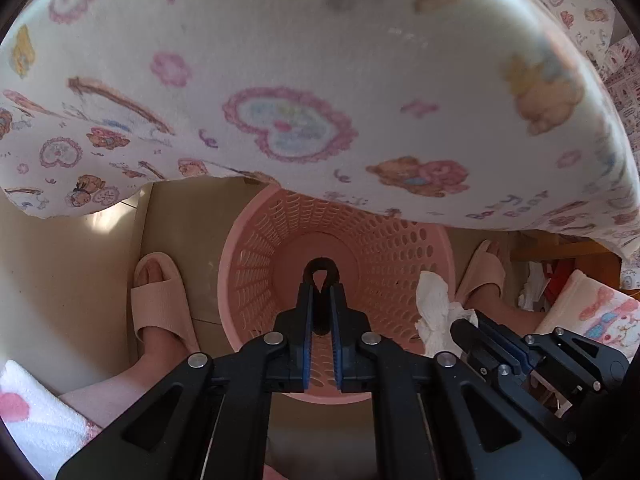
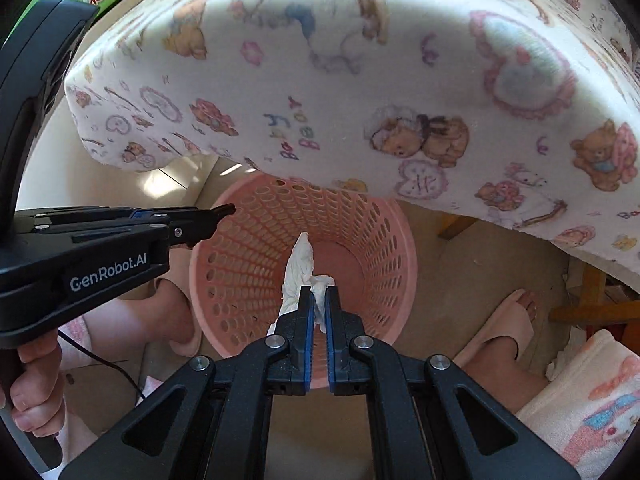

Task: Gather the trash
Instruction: 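Lower both grippers over the pink wastebasket and open them, then raise both open grippers back toward the chair seat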

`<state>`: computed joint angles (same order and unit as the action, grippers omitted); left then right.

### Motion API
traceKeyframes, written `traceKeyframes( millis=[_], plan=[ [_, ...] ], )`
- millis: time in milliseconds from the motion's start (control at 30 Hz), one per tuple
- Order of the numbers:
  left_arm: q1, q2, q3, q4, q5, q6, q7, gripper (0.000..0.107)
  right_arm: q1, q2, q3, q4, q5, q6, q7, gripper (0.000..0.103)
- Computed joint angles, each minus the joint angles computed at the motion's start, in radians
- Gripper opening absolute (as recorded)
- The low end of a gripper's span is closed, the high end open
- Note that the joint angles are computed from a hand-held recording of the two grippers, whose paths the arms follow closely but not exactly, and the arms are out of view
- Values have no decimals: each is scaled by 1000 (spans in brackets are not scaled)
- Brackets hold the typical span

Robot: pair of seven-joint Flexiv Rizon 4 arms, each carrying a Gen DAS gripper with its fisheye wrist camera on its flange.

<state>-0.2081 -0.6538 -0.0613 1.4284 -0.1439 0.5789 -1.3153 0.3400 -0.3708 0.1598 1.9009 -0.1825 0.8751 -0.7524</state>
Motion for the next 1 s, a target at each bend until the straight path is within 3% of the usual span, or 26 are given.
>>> traceKeyframes(
  millis=[200, 300, 400, 467, 500, 633, 733, 800, 1000],
  plan=[
    [-1, -33, 14, -41, 17, -66, -31, 10, -4, -36, 6, -9, 26, -19, -18, 7],
    [-6, -27, 16, -37, 34, -60, -28, 23, -2, -39, 1, -9, 27, -26, -5, 22],
    [-11, -21, 20, -31, 48, -48, -28, 37, -1, -24, -6, 14, 17, 4, 15, 45],
    [-10, -13, 21, -25, 49, -40, -33, 40, 7, -12, -18, 29, -11, 18, 42, 58],
    [-10, -10, 24, -22, 54, -31, -36, 40, 9, -7, -22, 35, -23, 23, 54, 60],
    [-17, 24, 31, 8, 78, 36, -41, 43, 7, 18, -29, 51, -49, 45, 97, 69],
    [-14, 60, 30, 41, 81, 105, -40, 57, 11, 43, -42, 68, -97, 61, 138, 77],
    [-12, 80, 29, 55, 78, 140, -45, 72, 22, 64, -60, 86, -160, 62, 187, 84],
    [-13, 128, 37, 95, 93, 277, -49, 78, 15, 117, -75, 119, -304, 77, 292, 86]
  ],
)
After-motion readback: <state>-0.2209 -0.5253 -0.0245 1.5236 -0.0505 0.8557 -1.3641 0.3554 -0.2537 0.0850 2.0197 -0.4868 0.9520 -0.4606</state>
